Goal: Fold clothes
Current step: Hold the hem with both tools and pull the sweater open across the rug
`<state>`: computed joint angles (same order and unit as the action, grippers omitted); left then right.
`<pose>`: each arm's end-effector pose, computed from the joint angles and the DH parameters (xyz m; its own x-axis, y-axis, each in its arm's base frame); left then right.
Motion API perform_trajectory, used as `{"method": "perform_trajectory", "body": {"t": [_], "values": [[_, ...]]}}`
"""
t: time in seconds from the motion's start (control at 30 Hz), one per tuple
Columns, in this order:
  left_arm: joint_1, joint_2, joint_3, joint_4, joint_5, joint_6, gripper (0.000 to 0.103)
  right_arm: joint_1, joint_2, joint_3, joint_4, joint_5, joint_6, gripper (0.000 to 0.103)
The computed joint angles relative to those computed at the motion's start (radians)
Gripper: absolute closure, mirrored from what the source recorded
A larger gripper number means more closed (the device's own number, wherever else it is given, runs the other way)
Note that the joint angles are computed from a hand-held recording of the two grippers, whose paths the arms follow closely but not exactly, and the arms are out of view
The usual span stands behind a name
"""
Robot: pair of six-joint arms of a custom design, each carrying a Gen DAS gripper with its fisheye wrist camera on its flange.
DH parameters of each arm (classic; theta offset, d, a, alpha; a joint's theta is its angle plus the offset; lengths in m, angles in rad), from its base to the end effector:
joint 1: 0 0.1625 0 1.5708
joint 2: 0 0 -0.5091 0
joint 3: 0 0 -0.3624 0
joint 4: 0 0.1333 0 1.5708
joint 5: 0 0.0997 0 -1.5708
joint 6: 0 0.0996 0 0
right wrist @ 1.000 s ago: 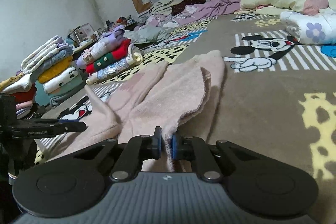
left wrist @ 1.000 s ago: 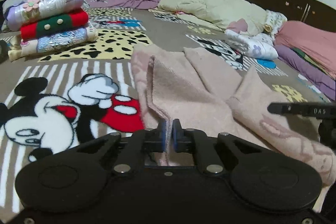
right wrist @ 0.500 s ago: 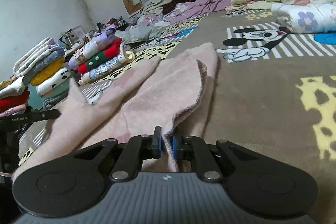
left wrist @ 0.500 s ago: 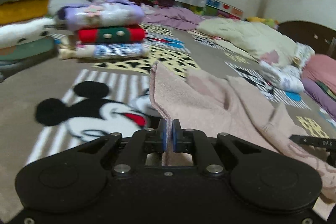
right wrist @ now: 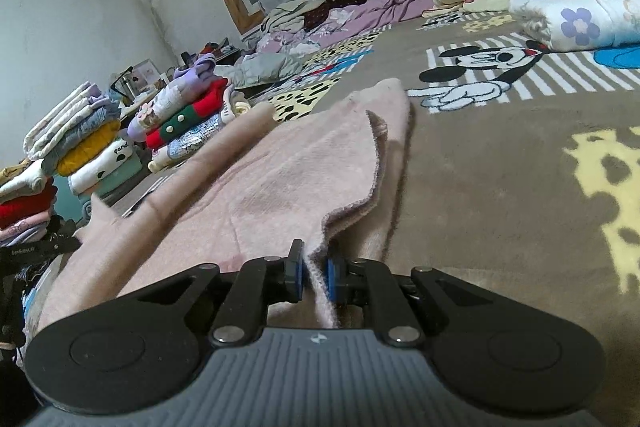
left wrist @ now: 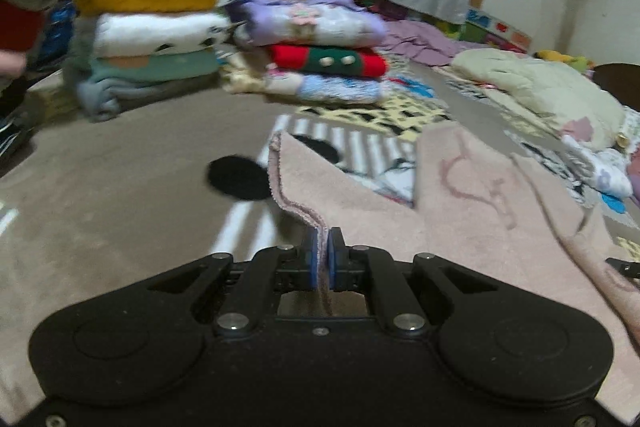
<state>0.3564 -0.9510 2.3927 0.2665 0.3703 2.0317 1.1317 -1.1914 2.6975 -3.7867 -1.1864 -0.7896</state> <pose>-0.1448 -0.2952 0.1955 -0.8344 -0.1389 -0.5334 0.4070 0.4974 -0.7662 0.0066 -0.3873 0.2687 -0.8929 -0.3657 0.2625 -0.4425 0.6062 -0.6608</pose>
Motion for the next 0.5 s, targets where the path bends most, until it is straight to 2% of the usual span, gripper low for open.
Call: {"method": "perform_trajectory", "body": {"t": [0.2, 0.33, 0.4, 0.5], "values": [[-0.029, 0.059, 0.044, 0.113, 0.050, -0.222, 0.100, 0.007, 0.012, 0.002, -0.023, -0.007, 0.007, 0.092], [0.024, 0.021, 0.019, 0.050, 0.086, -0.093, 0.099, 0.006, 0.014, 0.006, -0.030, -0.005, 0.002, 0.092], [0.034, -0.008, 0.020, 0.017, 0.085, -0.084, 0.096, 0.006, 0.013, 0.008, -0.033, -0.003, -0.003, 0.092], [0.020, 0.005, 0.028, 0.028, 0.055, -0.155, 0.088, 0.004, 0.004, 0.015, -0.035, 0.006, -0.014, 0.093]]}}
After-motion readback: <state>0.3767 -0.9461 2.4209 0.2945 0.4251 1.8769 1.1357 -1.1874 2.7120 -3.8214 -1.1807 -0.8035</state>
